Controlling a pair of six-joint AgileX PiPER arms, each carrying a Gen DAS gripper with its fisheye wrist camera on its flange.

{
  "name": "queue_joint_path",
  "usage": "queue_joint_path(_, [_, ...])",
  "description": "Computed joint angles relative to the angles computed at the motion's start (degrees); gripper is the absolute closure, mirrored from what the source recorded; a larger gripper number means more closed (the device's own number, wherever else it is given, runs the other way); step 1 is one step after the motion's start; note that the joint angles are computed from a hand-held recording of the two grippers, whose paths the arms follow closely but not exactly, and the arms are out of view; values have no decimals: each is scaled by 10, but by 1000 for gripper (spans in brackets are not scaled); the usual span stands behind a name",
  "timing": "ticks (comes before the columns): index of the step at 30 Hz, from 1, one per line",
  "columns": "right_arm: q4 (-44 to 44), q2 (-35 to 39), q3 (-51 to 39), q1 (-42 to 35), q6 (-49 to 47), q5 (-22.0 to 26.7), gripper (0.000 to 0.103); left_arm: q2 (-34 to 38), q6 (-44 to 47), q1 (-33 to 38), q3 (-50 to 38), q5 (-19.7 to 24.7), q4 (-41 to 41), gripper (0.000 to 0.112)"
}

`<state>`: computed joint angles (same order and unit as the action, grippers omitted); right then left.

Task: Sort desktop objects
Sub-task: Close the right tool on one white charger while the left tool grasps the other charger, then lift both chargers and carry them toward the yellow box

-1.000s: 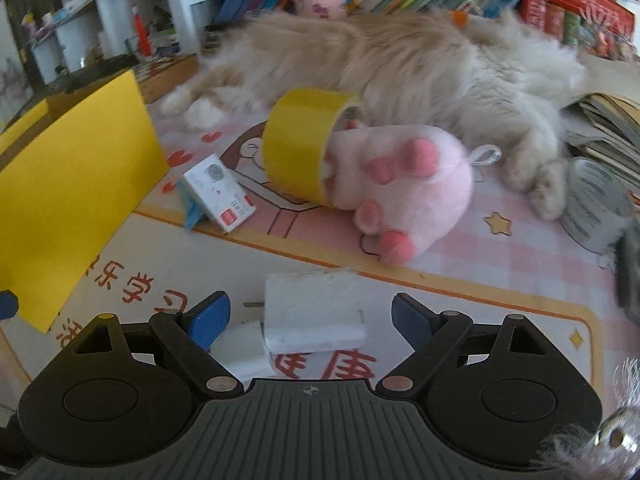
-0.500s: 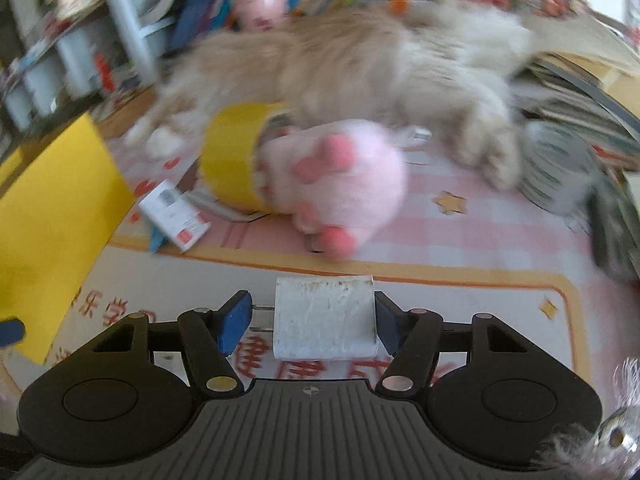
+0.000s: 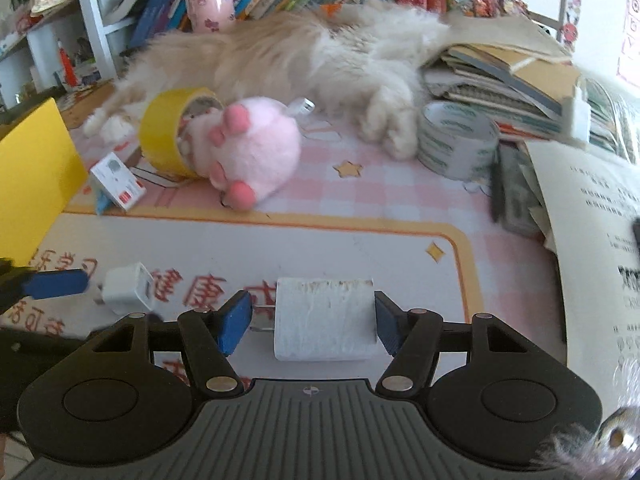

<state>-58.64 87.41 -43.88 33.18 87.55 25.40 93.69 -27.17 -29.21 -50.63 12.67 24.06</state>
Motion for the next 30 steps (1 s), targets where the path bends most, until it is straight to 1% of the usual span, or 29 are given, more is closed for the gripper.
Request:
queue_joint_path(1, [0,0,3,-1,0,0,41,1,-11,-2,0,-3,9,46])
queue_joint_path(4, [-8,-8,14,-9,1,-10,41,5,5,-2,-6,-4,-12,53])
queue_joint_path(6, [-11,-9,18,-8,-2,-11,41,7,0,-1,-8,-7,-7,55])
queue_joint_path(8, [2,-8,18,-12,-16,-16,40,7,-26,-1,-4,-13,19,61])
queue_joint_path(9, [4,-7,20,-12,-16,-17,41,5,-30,0,-1,-17,24,66])
queue_joint_path(12, [-8,-4,19,-4,-16,-9,40,3,1,4,0,-19,-4,67])
queue_joint_path(14, [-9,-3,19,-1,-23,-6,40,-3,17,7,1,-11,-28,67])
queue_joint_path(15, [-9,-3,19,-1,-27,-6,40,-10,35,12,5,-12,-54,67])
queue_joint_path(17, [-10,-4,20,-3,-28,-8,40,-26,44,17,15,-15,-71,67])
queue_joint_path(22, [-16,-3,21,-2,-29,-8,41,-81,107,32,38,-21,-134,67])
queue_joint_path(27, [-12,-4,20,-2,-32,-8,41,-125,116,39,55,-18,-144,67])
queue_joint_path(30, [3,-8,18,-2,-38,-5,41,-150,107,41,65,-14,-133,67])
